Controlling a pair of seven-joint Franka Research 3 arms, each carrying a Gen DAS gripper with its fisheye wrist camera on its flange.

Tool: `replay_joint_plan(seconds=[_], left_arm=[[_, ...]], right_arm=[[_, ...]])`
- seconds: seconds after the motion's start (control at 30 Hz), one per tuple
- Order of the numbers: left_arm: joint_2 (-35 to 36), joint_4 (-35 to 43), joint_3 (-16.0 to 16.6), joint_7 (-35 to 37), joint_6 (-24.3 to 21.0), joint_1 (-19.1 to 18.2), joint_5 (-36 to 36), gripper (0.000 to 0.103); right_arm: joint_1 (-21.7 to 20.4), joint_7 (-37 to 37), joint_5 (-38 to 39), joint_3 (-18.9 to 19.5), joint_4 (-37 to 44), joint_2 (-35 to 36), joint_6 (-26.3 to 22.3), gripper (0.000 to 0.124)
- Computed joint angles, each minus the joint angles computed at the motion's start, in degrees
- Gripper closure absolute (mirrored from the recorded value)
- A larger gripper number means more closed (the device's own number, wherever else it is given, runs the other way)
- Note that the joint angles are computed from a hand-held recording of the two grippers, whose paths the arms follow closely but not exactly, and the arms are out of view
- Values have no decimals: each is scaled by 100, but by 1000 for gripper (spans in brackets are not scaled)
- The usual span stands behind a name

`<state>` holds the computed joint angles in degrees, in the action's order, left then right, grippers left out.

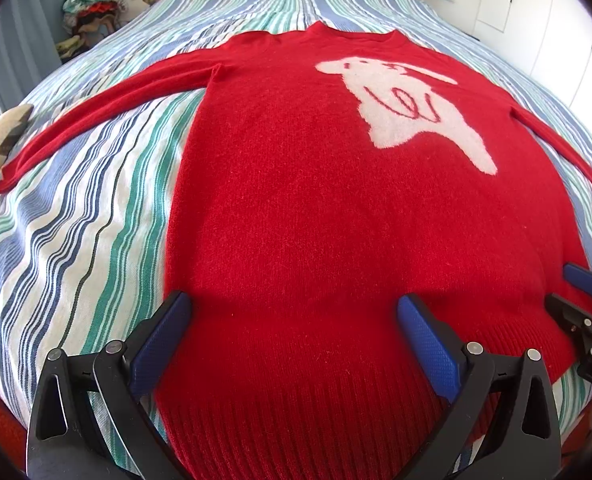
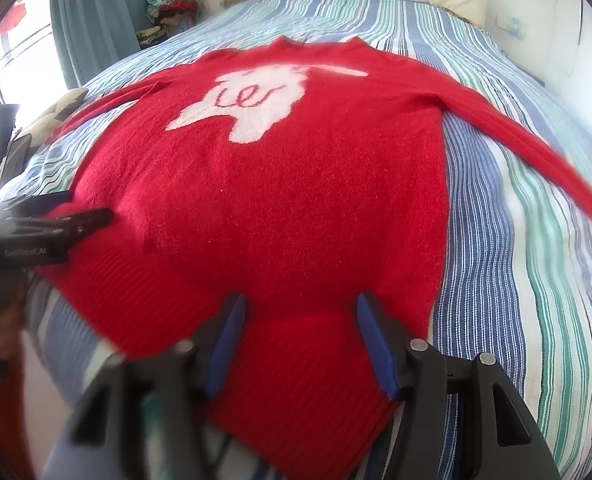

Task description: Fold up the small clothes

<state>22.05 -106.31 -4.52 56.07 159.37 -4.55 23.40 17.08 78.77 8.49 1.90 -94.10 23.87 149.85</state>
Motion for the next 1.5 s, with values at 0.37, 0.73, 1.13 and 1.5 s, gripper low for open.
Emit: replay_joint_plan(seconds=[0.37,0.73,1.13,1.5], left_arm=[[-4,49,-61,160,-117,35,30,1],[-113,19,159,94,-256,-231,612,1],[-1074,-427,745,-2001,686,-108,2568,1],[-993,-652,388,-1892,572,670,1080,1]], right_arm=[[28,79,-77,-40,21,0,-30,65],[42,124,-157,-51,44,12,-57,64],[-883,-504,1877,426,506,-222,-681,57],[-2006,3466,2437,-628,1894,920,-679,56]])
